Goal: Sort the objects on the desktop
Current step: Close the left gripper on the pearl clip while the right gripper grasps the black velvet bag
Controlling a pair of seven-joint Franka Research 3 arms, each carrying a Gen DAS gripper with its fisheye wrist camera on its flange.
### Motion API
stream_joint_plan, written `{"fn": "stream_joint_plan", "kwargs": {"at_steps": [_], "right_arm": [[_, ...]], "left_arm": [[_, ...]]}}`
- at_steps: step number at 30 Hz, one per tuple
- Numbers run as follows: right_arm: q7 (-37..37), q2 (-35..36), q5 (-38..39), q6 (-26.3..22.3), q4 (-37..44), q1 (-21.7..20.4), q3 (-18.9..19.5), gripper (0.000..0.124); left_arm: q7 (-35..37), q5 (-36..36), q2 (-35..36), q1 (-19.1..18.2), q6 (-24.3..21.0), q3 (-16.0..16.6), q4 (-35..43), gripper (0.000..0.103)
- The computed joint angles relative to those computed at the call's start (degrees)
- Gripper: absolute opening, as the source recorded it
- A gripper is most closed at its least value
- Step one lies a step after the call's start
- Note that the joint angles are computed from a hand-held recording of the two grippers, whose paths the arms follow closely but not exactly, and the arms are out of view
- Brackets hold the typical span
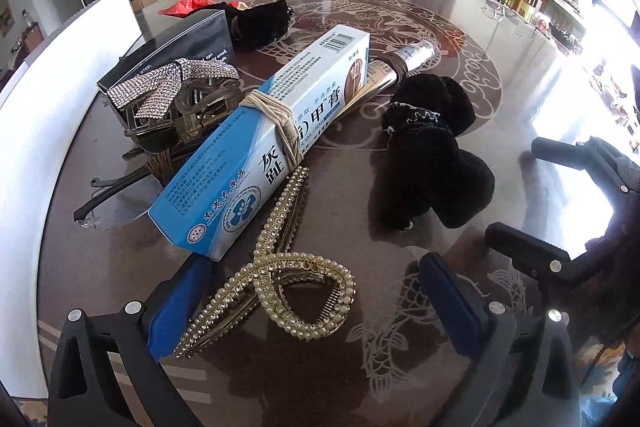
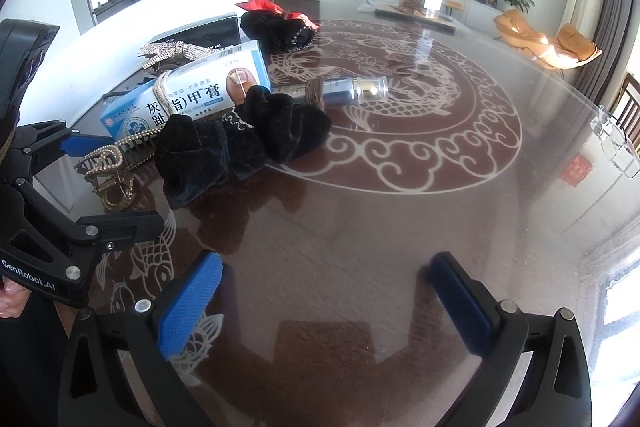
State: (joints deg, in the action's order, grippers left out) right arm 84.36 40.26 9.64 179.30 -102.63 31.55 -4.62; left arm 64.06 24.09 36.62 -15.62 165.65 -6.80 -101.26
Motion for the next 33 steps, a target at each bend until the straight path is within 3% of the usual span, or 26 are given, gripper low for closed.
{"fn": "stream_joint_plan", "kwargs": {"at_steps": [13, 32, 33], "right_arm": [[-0.2, 0.0, 0.1, 0.1, 0.0, 0.0, 0.0, 0.103], [-0.4, 0.2, 0.2, 0.0, 0.2, -0.2, 0.1, 0.103], [-0.4, 0.1, 0.2, 0.0, 0.1, -0.2, 0.1, 0.103]], "left_arm": [[-7.8, 3.5, -2.0, -4.0, 2.6, 4.1, -3.2, 0.103], [-8.0, 5.1, -2.2, -2.4, 1.8, 2.2, -3.4, 0.103], [-8.7, 5.6, -2.5, -2.9, 2.7, 2.9, -3.9, 0.095]]}}
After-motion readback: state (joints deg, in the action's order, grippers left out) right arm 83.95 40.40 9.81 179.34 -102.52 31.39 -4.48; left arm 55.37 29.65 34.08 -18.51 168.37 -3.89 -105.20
